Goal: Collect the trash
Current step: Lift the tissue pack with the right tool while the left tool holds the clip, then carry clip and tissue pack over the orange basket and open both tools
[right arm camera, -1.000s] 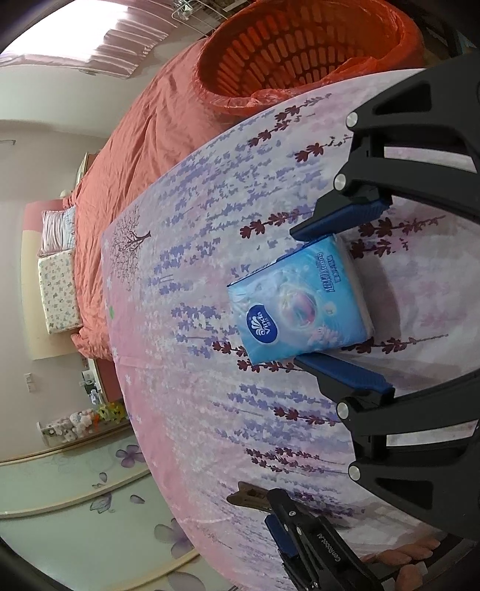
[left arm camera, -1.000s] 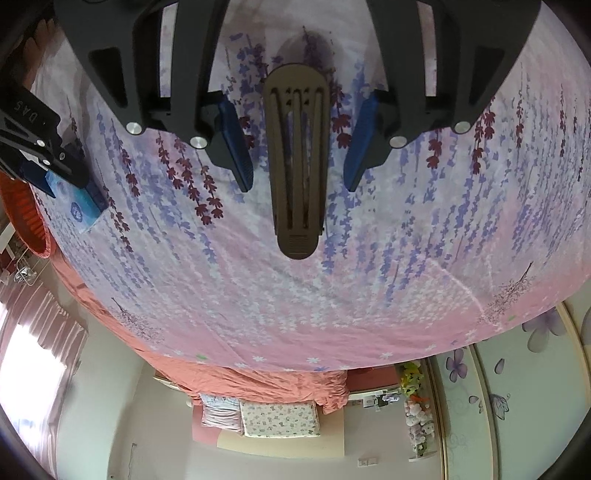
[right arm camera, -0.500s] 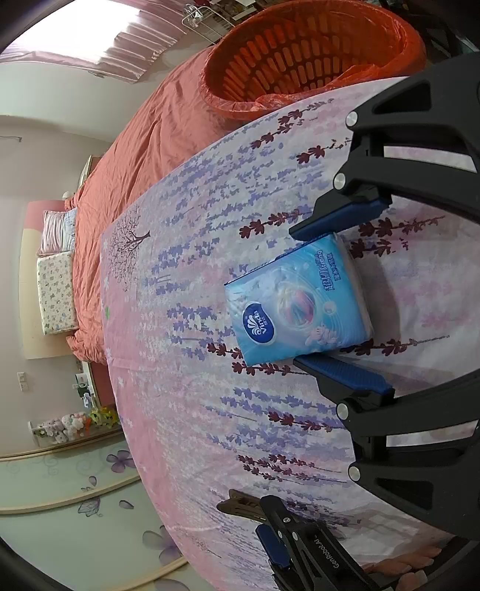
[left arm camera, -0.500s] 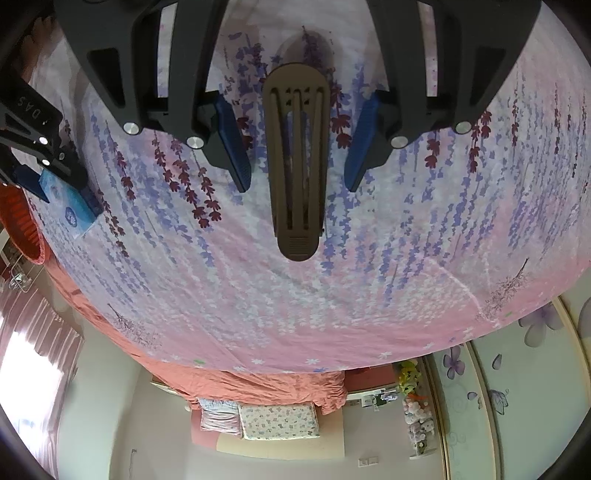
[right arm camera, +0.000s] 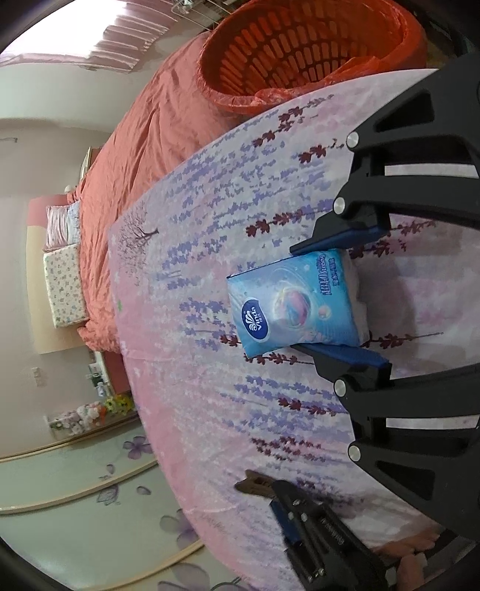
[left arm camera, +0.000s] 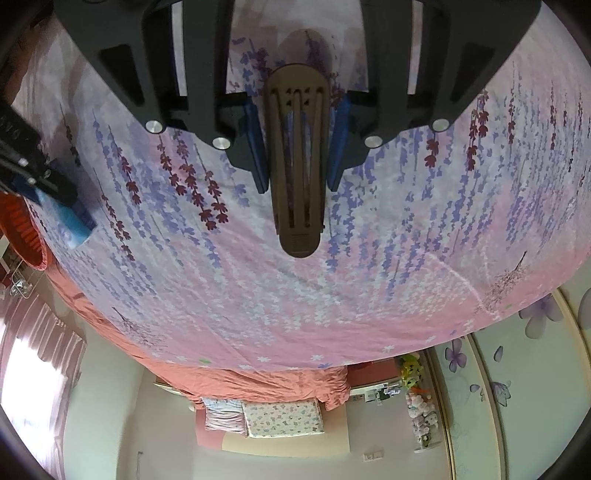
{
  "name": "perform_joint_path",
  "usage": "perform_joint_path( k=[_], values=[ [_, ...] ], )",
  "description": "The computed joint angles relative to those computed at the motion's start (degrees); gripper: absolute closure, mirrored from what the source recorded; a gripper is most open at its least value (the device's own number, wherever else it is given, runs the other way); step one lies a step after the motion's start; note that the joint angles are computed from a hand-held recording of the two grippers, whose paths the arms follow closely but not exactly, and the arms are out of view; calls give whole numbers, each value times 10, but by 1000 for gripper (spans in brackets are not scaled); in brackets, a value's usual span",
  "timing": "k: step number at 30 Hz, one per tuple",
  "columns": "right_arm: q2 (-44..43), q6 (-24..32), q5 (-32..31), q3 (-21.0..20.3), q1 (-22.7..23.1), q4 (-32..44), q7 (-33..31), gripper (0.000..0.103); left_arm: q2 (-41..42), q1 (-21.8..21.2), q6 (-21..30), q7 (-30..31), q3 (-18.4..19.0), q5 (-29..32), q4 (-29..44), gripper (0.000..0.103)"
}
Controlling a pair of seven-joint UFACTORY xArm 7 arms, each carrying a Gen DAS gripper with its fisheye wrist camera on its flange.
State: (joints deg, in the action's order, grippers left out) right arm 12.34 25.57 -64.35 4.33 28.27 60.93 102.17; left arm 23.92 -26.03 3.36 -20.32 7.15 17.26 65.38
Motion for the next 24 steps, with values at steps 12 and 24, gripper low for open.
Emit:
perform_joint_path(
  k=[12,24],
  values=[
    [-99,30,-82,33,-27,-59,88,58,-77,4,-34,19,-19,-4,-51,71],
    [-200,77,-96,88,-71,-125,118,58,-149,-14,-36,-6,-46,41,-61,71]
  ],
)
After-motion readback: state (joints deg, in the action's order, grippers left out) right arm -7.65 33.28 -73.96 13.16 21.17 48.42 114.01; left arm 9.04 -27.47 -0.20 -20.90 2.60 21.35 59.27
